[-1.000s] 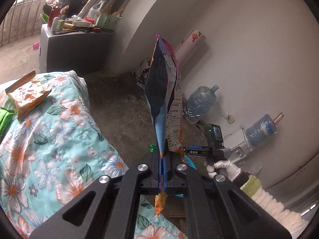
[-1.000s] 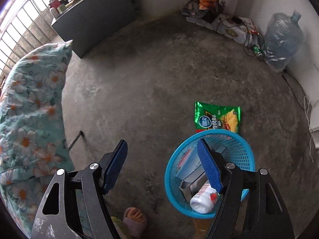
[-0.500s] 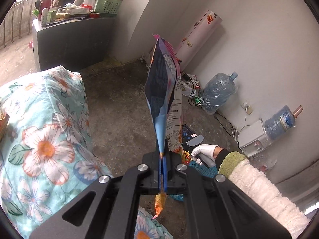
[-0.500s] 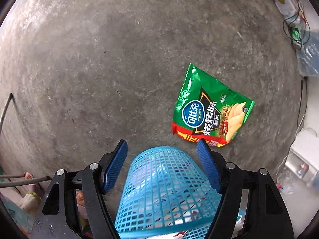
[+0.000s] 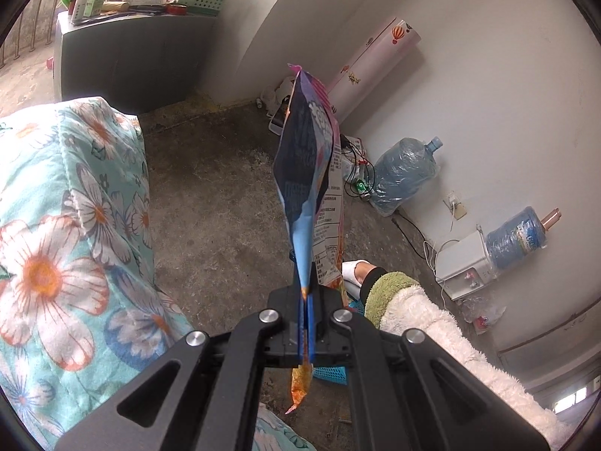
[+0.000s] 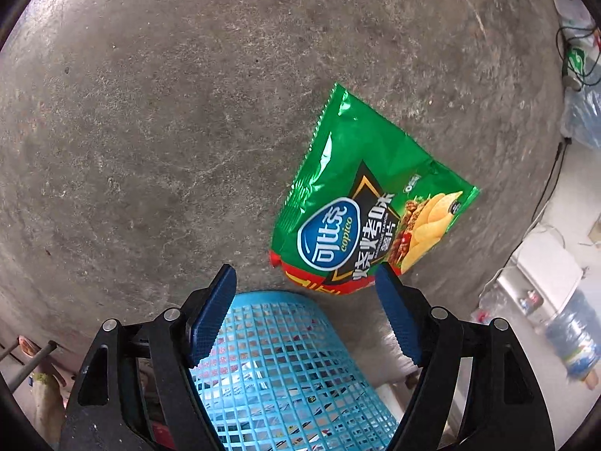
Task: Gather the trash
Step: 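Grasp the green chip bag from the floor with the right tool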
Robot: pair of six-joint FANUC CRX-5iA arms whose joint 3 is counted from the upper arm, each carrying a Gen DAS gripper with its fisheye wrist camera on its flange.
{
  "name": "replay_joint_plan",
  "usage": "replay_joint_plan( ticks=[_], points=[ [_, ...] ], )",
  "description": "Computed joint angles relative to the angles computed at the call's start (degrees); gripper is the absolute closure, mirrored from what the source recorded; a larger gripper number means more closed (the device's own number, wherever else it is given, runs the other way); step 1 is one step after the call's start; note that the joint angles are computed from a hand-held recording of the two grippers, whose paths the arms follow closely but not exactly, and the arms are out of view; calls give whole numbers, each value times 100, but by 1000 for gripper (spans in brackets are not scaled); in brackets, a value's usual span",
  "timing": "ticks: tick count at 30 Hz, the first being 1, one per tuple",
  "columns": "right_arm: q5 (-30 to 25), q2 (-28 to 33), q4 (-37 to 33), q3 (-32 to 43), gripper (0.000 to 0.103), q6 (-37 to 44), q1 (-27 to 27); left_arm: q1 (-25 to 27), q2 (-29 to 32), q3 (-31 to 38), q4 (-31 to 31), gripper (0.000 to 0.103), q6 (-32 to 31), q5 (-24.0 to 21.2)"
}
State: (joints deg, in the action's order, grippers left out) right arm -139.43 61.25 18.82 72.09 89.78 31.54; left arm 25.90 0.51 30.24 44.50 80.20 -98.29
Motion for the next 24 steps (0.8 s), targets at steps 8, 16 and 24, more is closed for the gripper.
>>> replay_joint_plan(
  ticks=[8,16,24],
  points=[
    [732,-334,365,-1306,30,-28,46,22,13,-47,74,102,82,-7],
    [1354,-764,468,-2495,28,-208,11,-15,34,-40,-6,102,155,-9],
    [1692,-1060,384,-2943,34,-219,-94,-48,23,-49,-63,102,135,-1]
  ],
)
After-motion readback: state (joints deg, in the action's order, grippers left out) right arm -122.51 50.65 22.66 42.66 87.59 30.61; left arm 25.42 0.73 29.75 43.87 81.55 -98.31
